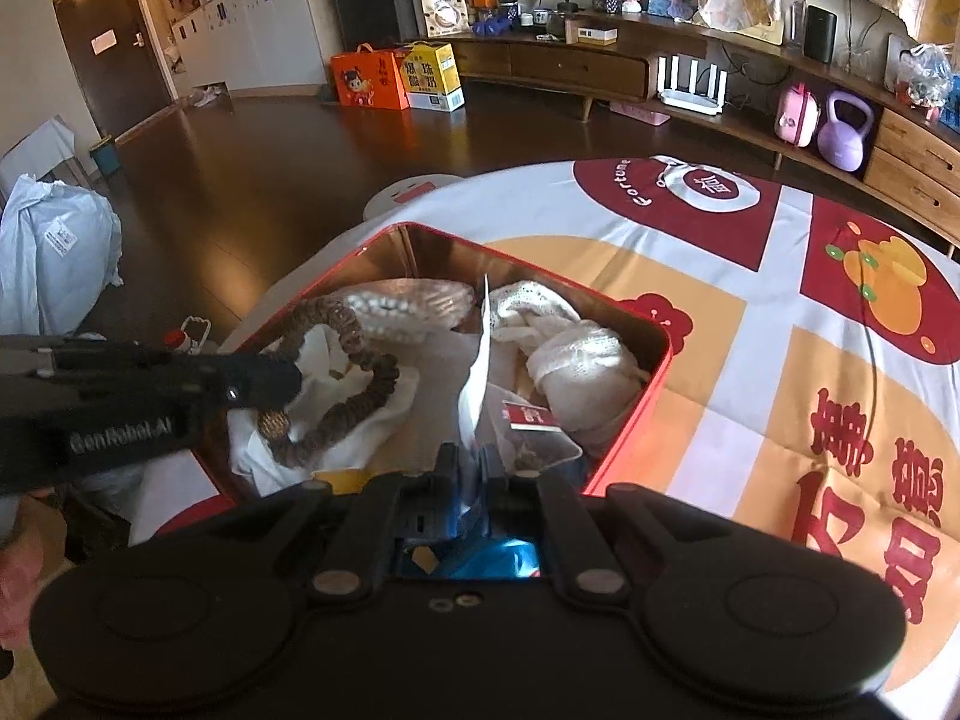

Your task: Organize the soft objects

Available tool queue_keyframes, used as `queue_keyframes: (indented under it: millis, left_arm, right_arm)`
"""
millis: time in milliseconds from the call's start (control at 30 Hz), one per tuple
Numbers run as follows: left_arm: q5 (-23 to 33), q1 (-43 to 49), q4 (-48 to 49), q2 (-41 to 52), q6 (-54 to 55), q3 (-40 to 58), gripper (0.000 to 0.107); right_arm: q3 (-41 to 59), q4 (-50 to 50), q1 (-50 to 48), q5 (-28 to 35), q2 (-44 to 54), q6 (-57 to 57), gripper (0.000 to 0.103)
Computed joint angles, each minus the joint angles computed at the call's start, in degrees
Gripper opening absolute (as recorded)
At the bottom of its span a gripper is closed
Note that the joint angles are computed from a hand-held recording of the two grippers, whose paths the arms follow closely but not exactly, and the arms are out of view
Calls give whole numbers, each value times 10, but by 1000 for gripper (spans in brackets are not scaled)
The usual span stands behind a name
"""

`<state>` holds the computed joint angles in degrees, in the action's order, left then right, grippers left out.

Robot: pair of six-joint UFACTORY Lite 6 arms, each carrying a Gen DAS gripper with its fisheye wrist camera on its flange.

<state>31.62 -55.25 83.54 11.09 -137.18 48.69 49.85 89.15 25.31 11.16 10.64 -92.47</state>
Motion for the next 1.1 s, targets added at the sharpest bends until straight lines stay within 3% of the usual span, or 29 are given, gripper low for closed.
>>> queue_keyframes:
  millis: [400,867,967,1033,1100]
  left_arm:
    - [-20,3,-38,8,32,5,11]
    - [36,-40,-112,-15,92,12,13]
    - [55,-51,-125,-22,98,13,30]
    - [69,-61,-122,-29,91,11,61]
    - [88,-77,-103,-43,68,0,65]
  right_arm:
    - [-27,-18,16,-22,-35,14,24]
    - [-90,-95,-11,-7,-137,88,44]
    - [-104,-114,-13,-3,-164,104,48]
    - [-112,-129,-16,3,-182,119,50]
    - [-121,-144,-20,11,-202,135,51]
